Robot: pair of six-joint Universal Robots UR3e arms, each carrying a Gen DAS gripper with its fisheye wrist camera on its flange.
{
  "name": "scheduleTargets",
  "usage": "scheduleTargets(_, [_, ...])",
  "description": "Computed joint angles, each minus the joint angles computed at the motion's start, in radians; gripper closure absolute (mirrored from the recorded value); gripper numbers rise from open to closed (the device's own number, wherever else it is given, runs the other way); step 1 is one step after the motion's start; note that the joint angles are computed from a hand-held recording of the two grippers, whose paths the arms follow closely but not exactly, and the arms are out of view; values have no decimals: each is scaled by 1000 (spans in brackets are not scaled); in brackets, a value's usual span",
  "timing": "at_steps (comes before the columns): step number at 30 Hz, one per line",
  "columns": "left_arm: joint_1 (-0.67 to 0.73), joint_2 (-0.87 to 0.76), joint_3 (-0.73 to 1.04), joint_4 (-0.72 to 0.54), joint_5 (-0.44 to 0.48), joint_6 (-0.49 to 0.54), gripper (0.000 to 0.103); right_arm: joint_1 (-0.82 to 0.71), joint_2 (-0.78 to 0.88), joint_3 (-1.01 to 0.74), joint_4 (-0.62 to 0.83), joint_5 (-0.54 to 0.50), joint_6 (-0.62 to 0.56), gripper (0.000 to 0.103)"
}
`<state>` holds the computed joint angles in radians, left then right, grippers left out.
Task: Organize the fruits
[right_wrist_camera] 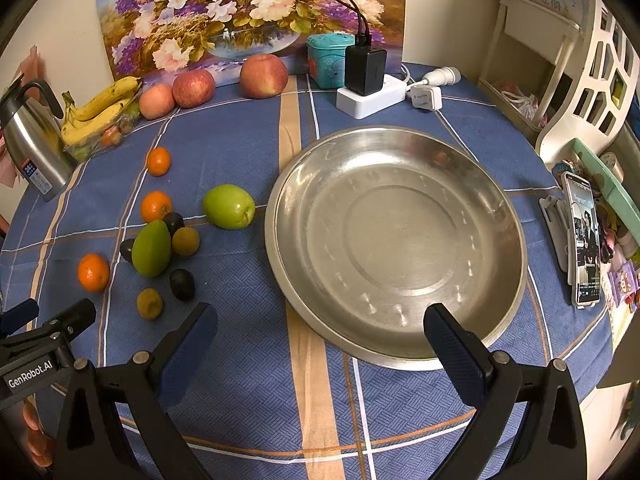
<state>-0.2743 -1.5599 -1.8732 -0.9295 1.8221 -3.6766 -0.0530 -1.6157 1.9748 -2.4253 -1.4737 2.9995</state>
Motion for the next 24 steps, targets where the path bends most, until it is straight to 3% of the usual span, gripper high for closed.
scheduleTargets(24, [-1, 7, -1, 3, 6, -9, 0, 8, 4, -4, 1, -7, 0, 1])
